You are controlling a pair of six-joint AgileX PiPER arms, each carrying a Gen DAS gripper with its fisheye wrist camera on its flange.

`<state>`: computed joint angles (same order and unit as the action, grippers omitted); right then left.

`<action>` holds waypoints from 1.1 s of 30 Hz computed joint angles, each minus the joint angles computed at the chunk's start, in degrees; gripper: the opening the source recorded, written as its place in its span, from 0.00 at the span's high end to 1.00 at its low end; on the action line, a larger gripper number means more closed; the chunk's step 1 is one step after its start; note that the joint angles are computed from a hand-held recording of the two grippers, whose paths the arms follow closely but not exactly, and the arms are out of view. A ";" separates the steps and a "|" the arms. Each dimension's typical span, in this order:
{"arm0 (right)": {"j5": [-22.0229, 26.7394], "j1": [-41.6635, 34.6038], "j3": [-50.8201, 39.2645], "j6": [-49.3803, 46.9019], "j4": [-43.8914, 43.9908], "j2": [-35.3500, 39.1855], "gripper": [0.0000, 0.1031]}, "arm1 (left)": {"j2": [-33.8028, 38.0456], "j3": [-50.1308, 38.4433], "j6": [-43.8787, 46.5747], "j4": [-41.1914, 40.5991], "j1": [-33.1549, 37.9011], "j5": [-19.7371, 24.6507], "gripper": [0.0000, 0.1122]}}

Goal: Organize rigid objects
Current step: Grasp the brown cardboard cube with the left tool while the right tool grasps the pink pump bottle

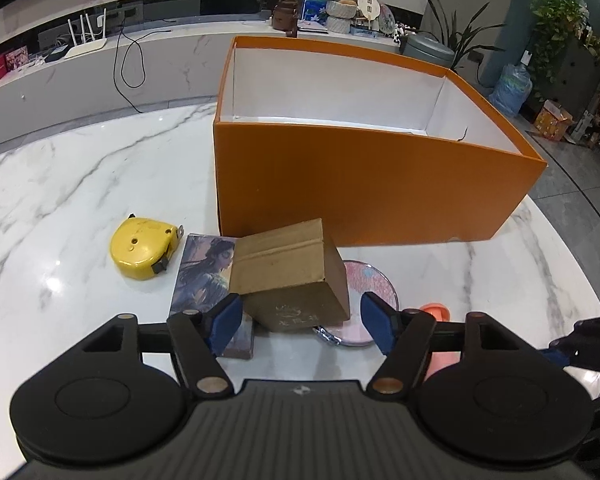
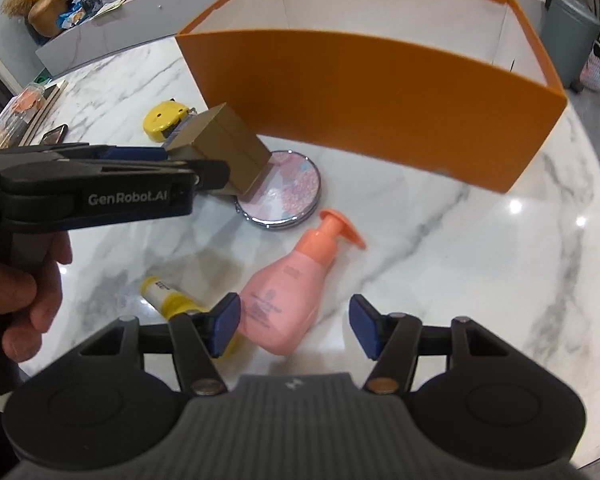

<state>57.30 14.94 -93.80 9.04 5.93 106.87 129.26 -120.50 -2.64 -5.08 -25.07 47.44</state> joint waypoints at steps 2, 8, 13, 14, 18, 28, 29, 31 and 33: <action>-0.07 0.06 -0.11 0.41 0.12 0.69 0.40 | 0.76 -0.64 -0.32 -0.09 0.13 -0.03 0.28; -1.91 -1.04 0.85 1.87 2.72 1.22 0.36 | 3.79 -5.14 -1.82 -0.31 0.82 1.83 0.28; -3.38 -2.38 1.16 2.03 6.96 1.80 0.36 | 5.09 -6.44 -2.21 -0.36 0.96 0.57 0.26; -3.08 -2.42 0.65 2.35 7.37 2.35 0.36 | 5.57 -7.02 -2.41 -0.42 0.99 0.58 0.26; -3.09 -1.33 0.06 3.48 5.58 3.47 0.37 | 8.39 -11.19 -3.29 -1.16 1.17 2.38 0.26; -1.57 -1.55 -1.06 1.17 6.36 5.40 0.51 | 10.73 -15.68 -3.26 -2.19 1.46 4.64 0.32; -1.41 -1.76 -1.04 0.97 6.69 5.32 0.51 | 10.80 -15.92 -2.83 -2.55 1.60 4.91 0.32; -1.14 -2.28 -1.28 0.66 6.92 5.45 0.51 | 10.39 -15.28 -1.72 -3.43 1.96 4.89 0.32; -1.31 -2.61 -1.21 0.52 6.05 5.41 0.51 | 9.78 -14.50 -0.37 -4.24 2.30 5.01 0.32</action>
